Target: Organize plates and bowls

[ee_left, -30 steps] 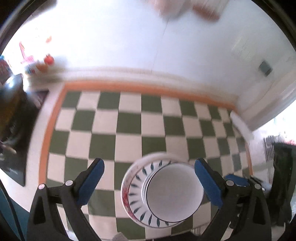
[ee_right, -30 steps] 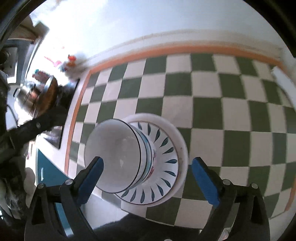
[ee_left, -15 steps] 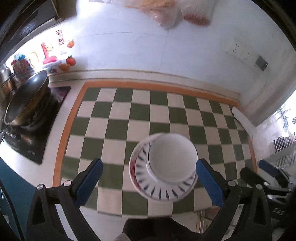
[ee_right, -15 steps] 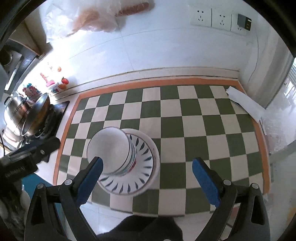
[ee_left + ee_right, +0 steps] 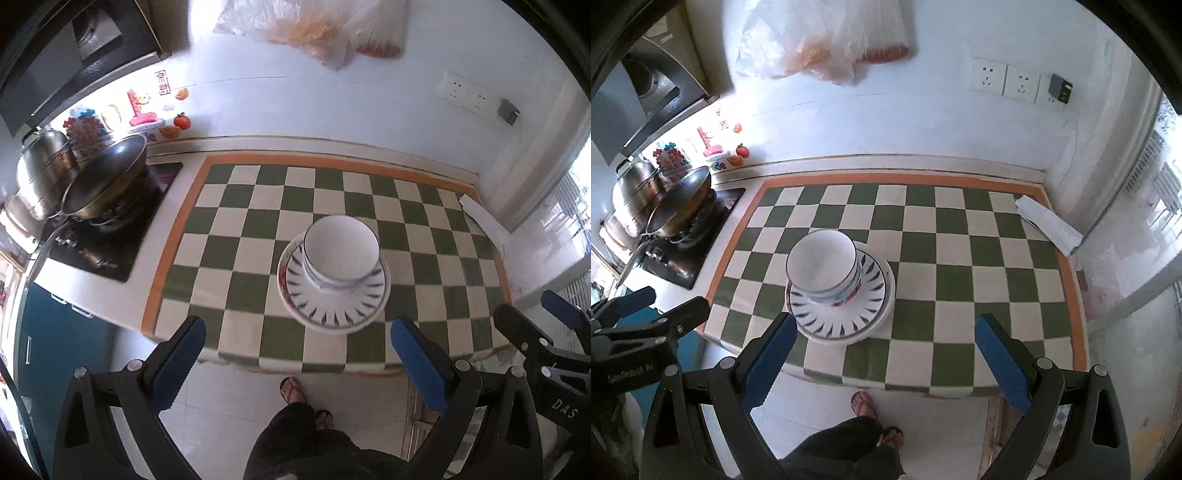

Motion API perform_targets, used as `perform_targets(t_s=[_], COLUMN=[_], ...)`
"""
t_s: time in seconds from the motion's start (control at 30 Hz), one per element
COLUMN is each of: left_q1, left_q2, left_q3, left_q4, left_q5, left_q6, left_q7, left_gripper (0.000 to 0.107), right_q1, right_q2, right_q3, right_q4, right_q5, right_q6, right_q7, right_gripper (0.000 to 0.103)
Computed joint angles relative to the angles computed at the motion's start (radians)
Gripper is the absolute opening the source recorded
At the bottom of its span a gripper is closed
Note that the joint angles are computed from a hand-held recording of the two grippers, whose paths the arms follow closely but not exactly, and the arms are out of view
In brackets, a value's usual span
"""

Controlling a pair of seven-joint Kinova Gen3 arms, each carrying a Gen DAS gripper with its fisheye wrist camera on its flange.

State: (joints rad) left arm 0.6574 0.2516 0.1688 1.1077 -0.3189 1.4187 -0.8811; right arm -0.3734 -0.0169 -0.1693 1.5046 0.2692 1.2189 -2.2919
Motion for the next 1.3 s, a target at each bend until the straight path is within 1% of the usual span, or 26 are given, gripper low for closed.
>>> perform_targets(t_s=[0.13, 0.27, 0.3, 0.47, 0.63, 0.73, 0.83, 0.93, 1.03, 1.3], left_q1=[0.023, 0.026, 0.021, 0.016, -0.013, -0.04, -0.072, -0.102, -0.132, -0.196], left_q2=[-0.047, -0.1, -0.12, -0.172, -0.241, -0.282, -0.317, -0.344, -0.366, -0.398], left_q3=[0.016, 0.043, 0.051, 0.091, 0.123, 0.143, 0.159, 0.183, 0.198, 0.222], left_q4=[0.006, 0.029, 0.04, 0.044, 0.053, 0.071, 0.088, 0.094, 0.094, 0.093], left_q5=[-0.004, 0.007, 0.017, 0.002, 0.009, 0.017, 0.029, 0.015, 0.016, 0.048], left_q6=[0.059, 0.089, 0.088, 0.15, 0.195, 0.208, 0.207, 0.208, 0.208, 0.202], left_q7=[0.031, 0.045, 0.039, 0.022, -0.016, -0.037, -0.054, -0.068, -0.076, -0.116], left_gripper=[0.103, 0.103, 0.103, 0.103, 0.103, 0.103, 0.103, 0.103, 0.103, 0.103], right_q1=[-0.022, -0.048, -0.055, -0.096, -0.174, -0.251, -0.325, -0.395, -0.456, -0.589], right_q2=[-0.041, -0.081, -0.09, -0.116, -0.092, -0.065, -0.026, 0.004, 0.022, 0.055], right_q3=[-0.031, -0.076, -0.092, -0.177, -0.276, -0.334, -0.362, -0.368, -0.357, -0.293], right_q4=[-0.027, -0.053, -0.061, -0.124, -0.24, -0.311, -0.367, -0.412, -0.444, -0.51], right_q5=[-0.008, 0.002, 0.009, 0.057, 0.124, 0.186, 0.234, 0.274, 0.306, 0.372], right_q6=[0.103, 0.194, 0.216, 0.337, 0.497, 0.596, 0.678, 0.74, 0.775, 0.837], right_q7=[-0.036, -0.084, -0.104, -0.222, -0.376, -0.478, -0.538, -0.584, -0.614, -0.619], right_gripper=[0.099, 0.099, 0.099, 0.099, 0.099, 0.099, 0.099, 0.099, 0.099, 0.099])
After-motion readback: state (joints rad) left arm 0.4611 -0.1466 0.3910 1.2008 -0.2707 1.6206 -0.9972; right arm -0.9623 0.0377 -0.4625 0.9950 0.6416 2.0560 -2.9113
